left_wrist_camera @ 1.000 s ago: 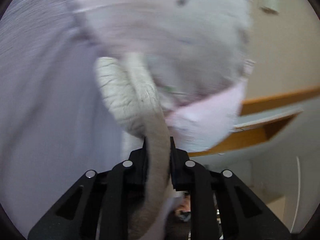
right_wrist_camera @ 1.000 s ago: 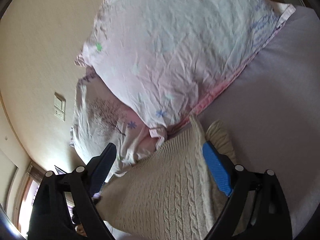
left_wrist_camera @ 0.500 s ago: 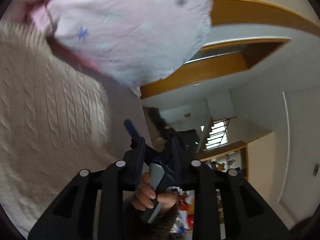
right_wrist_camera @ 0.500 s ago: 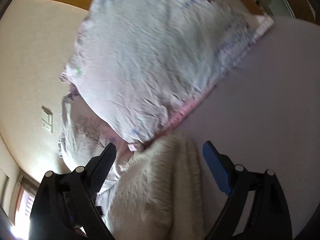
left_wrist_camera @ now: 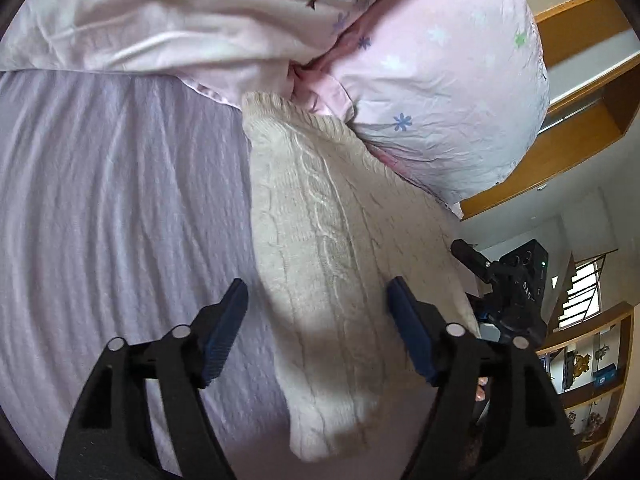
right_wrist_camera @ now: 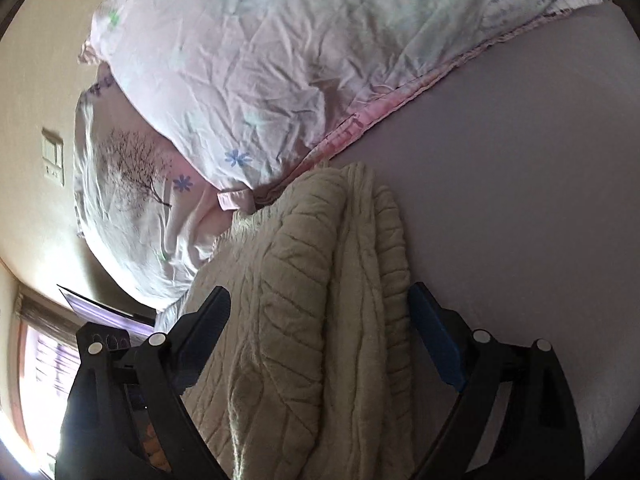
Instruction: Fold small clothes
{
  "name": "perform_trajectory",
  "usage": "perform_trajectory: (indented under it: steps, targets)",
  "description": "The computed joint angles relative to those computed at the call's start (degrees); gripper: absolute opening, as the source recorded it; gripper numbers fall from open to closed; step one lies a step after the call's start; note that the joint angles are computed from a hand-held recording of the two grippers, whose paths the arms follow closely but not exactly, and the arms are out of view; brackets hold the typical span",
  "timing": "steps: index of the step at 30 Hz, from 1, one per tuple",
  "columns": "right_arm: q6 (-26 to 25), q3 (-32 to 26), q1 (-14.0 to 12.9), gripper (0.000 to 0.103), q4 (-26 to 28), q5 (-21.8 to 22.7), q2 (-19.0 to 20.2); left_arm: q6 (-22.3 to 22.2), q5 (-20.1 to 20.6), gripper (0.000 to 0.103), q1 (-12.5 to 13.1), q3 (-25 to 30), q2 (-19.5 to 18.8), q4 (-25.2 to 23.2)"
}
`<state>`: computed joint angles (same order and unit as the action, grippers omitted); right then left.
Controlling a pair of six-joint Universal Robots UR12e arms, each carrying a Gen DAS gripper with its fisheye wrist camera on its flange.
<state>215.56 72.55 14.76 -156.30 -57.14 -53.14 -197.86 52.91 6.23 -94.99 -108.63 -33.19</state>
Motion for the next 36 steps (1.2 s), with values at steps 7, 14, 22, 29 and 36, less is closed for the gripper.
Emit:
perform_trajectory:
  steps: [7,14,22,29,36]
  targets:
    - [3.97,0.38,-0.69,0.040,-6.64,7.87,1.56,-3.51,-4.81,0.048,-0.77,0.80,-2.64,4.14]
    - [2.29,-4.16,1.08,0.037,-11.72,18.82,4.66,4.89,-5.67,0.041,4.16,-7.17,5.29,10.14]
    - [-4.39,-2.23,4.62,0.057,-8.04,-1.84,0.63,1.92,7.04,0.056,6.53,-13.83,9.71,16.44]
    - [-15.62,-7.42,7.41,0.047,4.85,-6.47,1.04,5.90,5.68,0.070,4.31,-14.34,10.54,24.82]
    - [-14.66,-6.11,8.45,0.010,-0.32,-16.22,1.11,12.94,6.38,0.069,0.99,-12.32,8.44,19.77]
